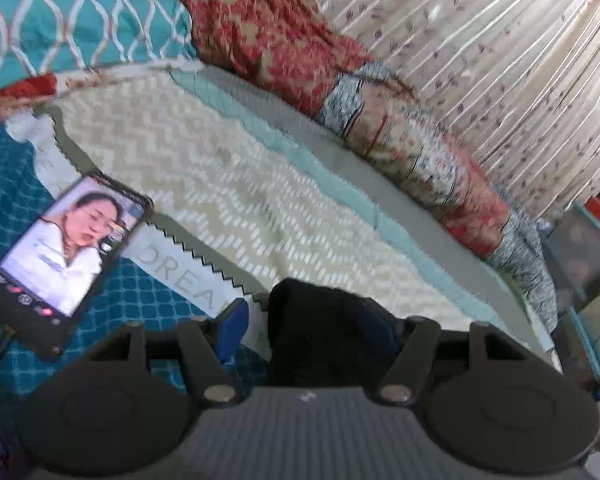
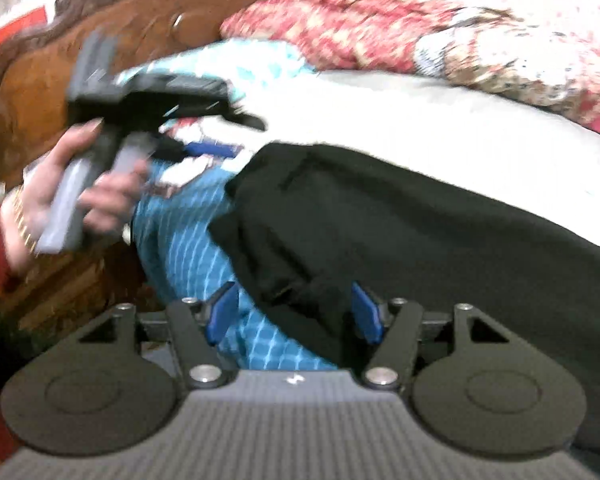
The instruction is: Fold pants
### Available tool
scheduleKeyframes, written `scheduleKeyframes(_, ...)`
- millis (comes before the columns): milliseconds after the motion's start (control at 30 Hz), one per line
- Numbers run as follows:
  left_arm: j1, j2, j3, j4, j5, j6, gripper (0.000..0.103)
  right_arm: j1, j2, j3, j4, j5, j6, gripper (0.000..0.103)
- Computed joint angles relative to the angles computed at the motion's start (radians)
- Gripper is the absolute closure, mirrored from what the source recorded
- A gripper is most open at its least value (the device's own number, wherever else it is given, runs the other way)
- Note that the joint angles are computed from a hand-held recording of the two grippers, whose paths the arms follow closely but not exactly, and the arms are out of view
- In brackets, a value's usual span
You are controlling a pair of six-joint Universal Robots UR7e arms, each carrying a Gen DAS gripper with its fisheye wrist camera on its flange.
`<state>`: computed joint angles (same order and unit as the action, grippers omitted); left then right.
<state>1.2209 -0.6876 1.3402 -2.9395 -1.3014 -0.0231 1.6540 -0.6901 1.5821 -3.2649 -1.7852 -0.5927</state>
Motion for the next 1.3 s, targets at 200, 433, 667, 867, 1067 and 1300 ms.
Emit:
scheduleKeyframes(200,-0.042,-0.025,0.035,0.024,-0.160,0.088,0.043,-0.021,0.024,-0.039,0.049,0.016,0.085,0.039)
scheduleKeyframes(433,-0.138,0.068,0.004,0.275,0.232,0.221,0.047,-0.046,0.005,-0.038,0.126,0.038,0.200,0.039)
scheduleKeyframes(667,-0.188,0.063,0.066,0.228,0.367,0.208,0.046,-0.079,-0.114,0.153,-0.146,-0.023,0.303,0.039)
scheduleKeyframes(867,-0.228,0.054,0.078,0.246,0.400,0.162,0.032,-0.114,-0.202,0.294,-0.360,-0.113,0.447,0.039)
scheduleKeyframes(1067,-0.272,0.073,0.094,0.264,0.397,0.161,0.023,-0.152,-0.260,0.381,-0.468,-0.162,0.543,0.039)
scheduleKeyframes(1300,-0.313,0.111,0.082,0.334,0.407,0.133,0.015,-0.194,-0.325,0.477,-0.553,-0.154,0.619,0.038)
